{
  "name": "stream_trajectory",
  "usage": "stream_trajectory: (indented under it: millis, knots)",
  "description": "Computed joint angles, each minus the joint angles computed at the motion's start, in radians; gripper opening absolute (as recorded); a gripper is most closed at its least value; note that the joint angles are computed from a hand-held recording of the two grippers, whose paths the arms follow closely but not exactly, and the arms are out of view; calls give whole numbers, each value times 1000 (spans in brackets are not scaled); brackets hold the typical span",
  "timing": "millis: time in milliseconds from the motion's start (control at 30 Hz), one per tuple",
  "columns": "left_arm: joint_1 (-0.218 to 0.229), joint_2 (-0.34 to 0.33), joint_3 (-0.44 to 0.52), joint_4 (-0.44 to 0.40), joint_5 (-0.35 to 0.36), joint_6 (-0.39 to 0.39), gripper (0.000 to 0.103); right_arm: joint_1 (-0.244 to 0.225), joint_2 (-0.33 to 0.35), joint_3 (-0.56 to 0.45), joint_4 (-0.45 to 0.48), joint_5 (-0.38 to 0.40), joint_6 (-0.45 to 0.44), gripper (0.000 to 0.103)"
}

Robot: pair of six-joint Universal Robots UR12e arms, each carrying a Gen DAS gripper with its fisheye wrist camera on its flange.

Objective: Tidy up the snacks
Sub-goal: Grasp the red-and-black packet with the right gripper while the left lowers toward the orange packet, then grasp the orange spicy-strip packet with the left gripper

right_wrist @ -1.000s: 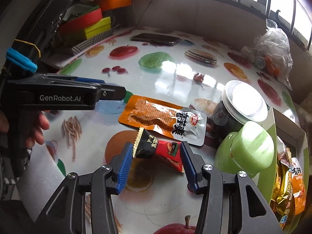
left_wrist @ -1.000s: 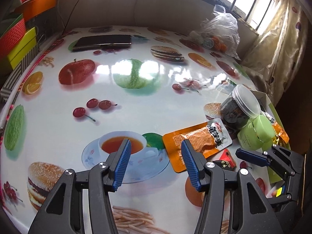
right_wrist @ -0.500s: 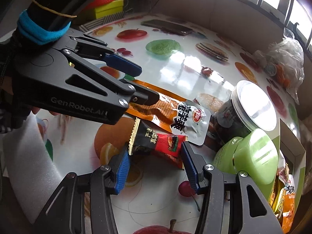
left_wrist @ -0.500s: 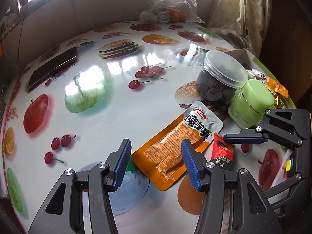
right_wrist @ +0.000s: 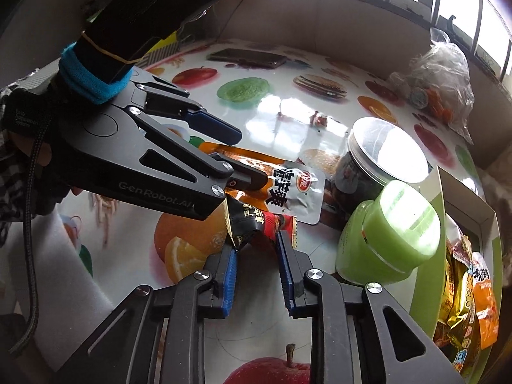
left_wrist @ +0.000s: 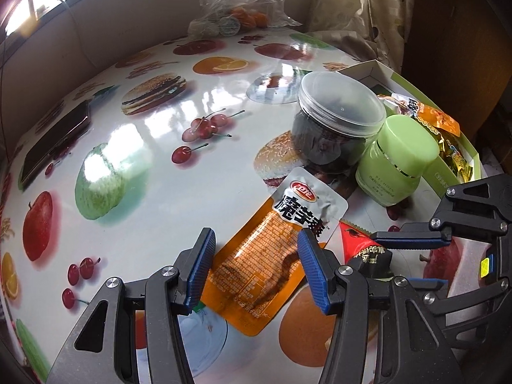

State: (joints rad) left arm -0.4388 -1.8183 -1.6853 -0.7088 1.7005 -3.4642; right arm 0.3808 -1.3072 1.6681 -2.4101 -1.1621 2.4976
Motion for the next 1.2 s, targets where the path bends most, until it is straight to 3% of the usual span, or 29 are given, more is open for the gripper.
stream_trajectory:
  millis: [200, 300, 700, 933, 1000, 1200]
  knots:
    - [1, -1, 2, -8, -27, 40, 59, -21, -15, 24, -26, 30, 68, 18]
    - [-10, -1, -2, -2, -7, 73, 61, -32, -24, 35, -26, 50, 102, 17]
    - [-25, -5, 5, -11, -15, 80, 66, -57, -46, 66, -35, 97, 189, 17]
    - [-33, -10, 10, -12, 19, 15, 66, -60, -45, 70, -40, 113, 212, 17]
    - [-34, -9, 6, 3, 24, -2, 56, -62, -46, 71, -39, 117, 213, 17]
    - [-40, -11, 3, 18, 51, -36, 53, -62, -45, 71, -36, 123, 221, 17]
